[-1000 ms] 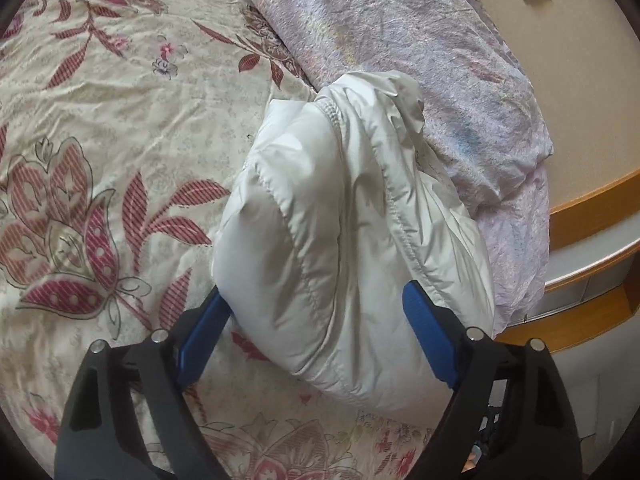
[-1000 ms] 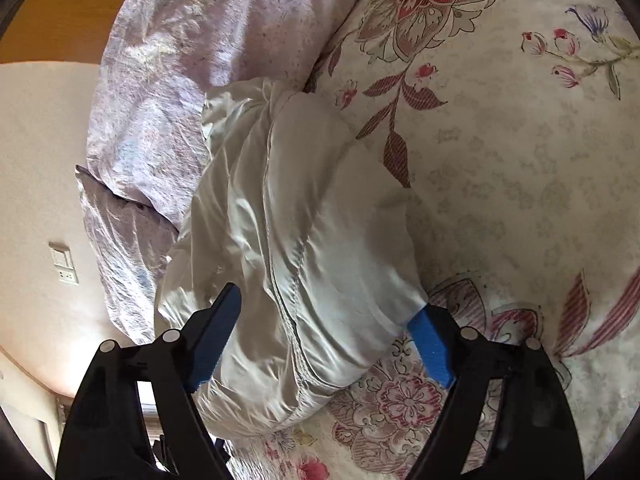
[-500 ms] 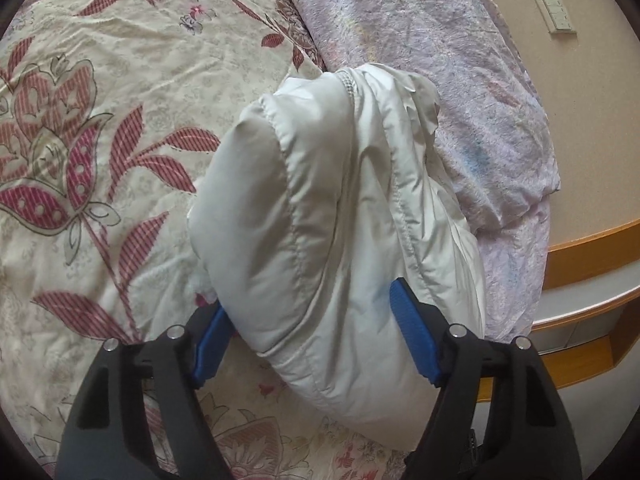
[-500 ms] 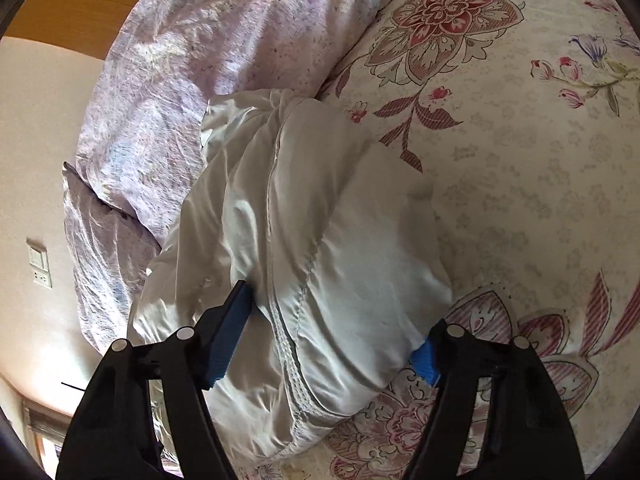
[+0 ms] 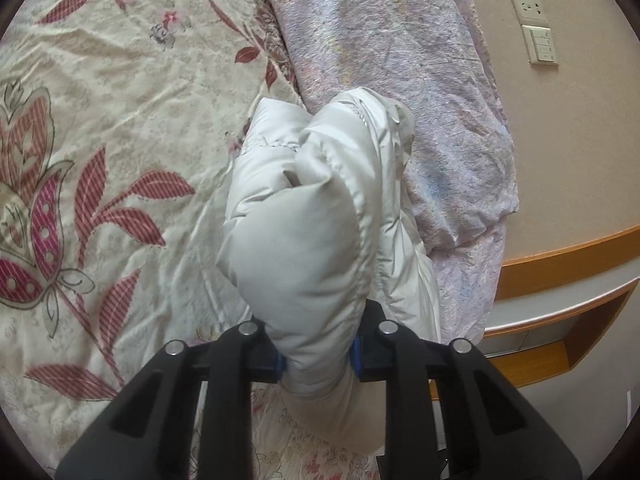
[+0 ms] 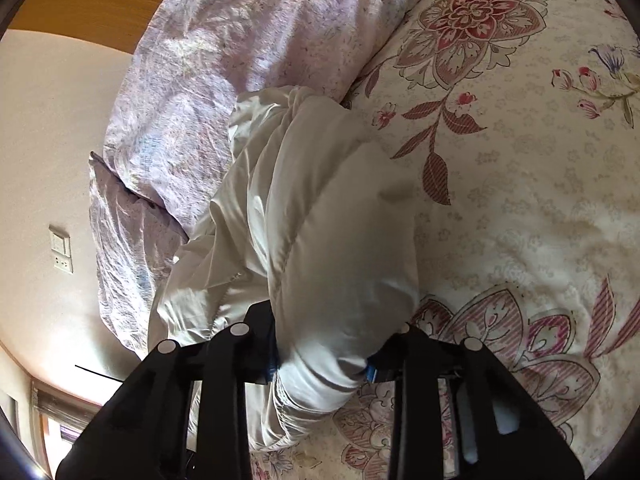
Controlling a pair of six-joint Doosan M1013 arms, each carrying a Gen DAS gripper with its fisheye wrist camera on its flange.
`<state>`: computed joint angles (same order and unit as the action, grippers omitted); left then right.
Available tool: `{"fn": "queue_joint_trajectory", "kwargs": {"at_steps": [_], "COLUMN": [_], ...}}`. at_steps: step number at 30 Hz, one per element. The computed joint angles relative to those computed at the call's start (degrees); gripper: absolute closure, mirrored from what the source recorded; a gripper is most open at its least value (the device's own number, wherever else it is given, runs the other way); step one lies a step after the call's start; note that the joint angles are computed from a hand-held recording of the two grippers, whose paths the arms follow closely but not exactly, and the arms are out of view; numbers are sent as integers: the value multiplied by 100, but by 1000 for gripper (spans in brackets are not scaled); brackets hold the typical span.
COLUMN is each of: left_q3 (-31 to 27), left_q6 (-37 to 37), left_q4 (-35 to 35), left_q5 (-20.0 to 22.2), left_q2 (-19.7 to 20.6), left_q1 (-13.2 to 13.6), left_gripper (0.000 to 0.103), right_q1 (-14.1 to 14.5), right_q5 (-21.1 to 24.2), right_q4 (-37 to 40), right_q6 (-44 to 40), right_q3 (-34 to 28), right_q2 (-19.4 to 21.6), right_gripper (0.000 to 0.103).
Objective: Fold large clothes
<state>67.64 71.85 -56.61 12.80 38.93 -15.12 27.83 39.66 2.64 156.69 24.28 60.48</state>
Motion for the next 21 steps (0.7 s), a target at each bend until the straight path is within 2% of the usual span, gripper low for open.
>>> {"fn": "queue_joint_trajectory", "kwargs": {"at_steps": [6,9,11,19,21], "left_q3": [245,552,763,1714,1952], "left_q6": [344,776,685,946,1165], "left_q4": [-112,-479,-305,-462,-690], "left_q5": [-140,-208,-215,-171,-191], "left_q2": [-246,-463,-616,-1212,-1343], "left_q1": [54,100,124,176,155], "left_gripper": [81,81,81,81,80], "right_q1": [72,132,159,278,320], "right_q5": [-286,-379,-413,-522,-543], "right_q4": [388,643,834,1901,1904], "right_q6": [-665,-1088,-1355,-2599,-2700], "right_q3": [222,335,405,1430,1732], "right_q2": [-182,-269,-318,-848,-1009], "right_gripper": [73,74,74,74,73]}}
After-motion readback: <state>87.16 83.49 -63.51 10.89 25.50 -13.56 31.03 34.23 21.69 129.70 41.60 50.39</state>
